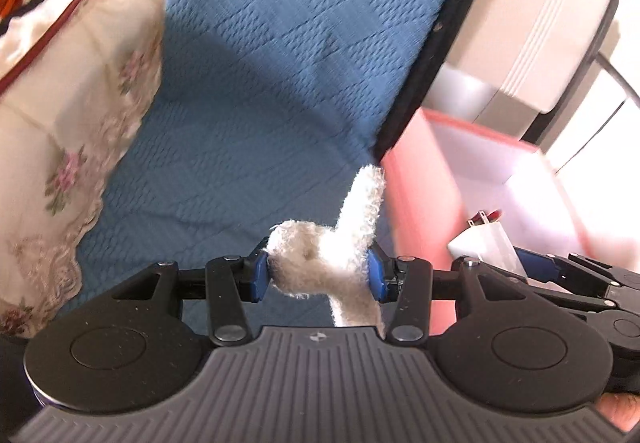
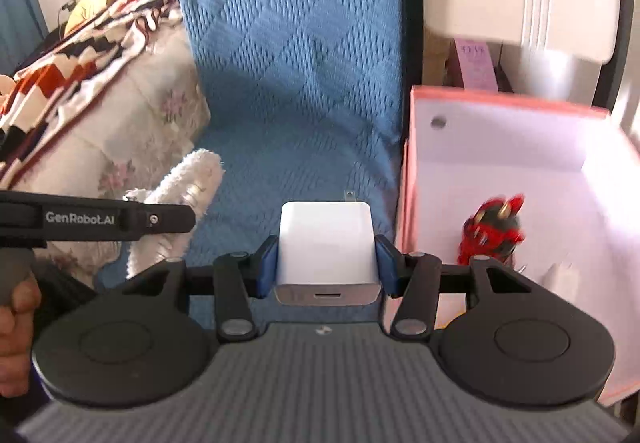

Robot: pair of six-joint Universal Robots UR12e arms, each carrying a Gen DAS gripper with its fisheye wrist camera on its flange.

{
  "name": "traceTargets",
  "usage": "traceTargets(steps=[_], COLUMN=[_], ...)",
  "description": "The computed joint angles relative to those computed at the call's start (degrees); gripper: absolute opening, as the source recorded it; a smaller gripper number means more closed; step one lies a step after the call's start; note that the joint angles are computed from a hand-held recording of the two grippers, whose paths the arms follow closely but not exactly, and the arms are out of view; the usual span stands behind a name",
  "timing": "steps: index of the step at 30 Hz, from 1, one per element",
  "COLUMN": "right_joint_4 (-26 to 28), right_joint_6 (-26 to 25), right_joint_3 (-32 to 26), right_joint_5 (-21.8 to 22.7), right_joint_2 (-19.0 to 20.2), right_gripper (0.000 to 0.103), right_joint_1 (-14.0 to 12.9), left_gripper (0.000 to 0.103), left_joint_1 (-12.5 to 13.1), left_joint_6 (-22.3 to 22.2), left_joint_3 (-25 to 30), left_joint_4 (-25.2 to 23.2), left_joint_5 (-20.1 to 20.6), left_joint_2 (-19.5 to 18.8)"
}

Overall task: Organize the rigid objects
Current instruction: 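Carry the white charger and fluffy toy over the pink-rimmed box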

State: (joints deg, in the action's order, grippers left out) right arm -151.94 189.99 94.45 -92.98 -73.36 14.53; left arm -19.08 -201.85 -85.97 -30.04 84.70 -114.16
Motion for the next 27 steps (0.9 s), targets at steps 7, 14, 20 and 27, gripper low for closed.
traceTargets(steps=[7, 14, 20, 27], right_joint_4=[-1.2, -1.6, -2.8, -1.2], right_joint_6=[-1.5, -2.4, -2.1, -2.2], right_joint_3=[-0.2, 0.0, 1.1, 3.9], right_joint_5=[0.1, 0.7, 0.5, 0.6], right_joint_2=[-2.1, -4.0, -5.0, -5.4], right_gripper=[0.053, 0.053, 0.053, 0.053], right_joint_1=[-2.1, -4.6, -7.2, -10.5], left_gripper=[0.053, 0.053, 0.053, 0.053], left_joint_1=[-1.9, -4.2, -6.1, -7.8], left_joint_6=[-0.7, -1.1, -1.2, -1.8], left_joint_3=[6.2, 12.9, 18.6, 22.3], left_joint_4=[-1.5, -2.2, -3.3, -7.3], left_joint_5=[0.5, -1.0, -0.5, -0.1], left_joint_2=[-1.8, -4.9, -8.6, -12.6])
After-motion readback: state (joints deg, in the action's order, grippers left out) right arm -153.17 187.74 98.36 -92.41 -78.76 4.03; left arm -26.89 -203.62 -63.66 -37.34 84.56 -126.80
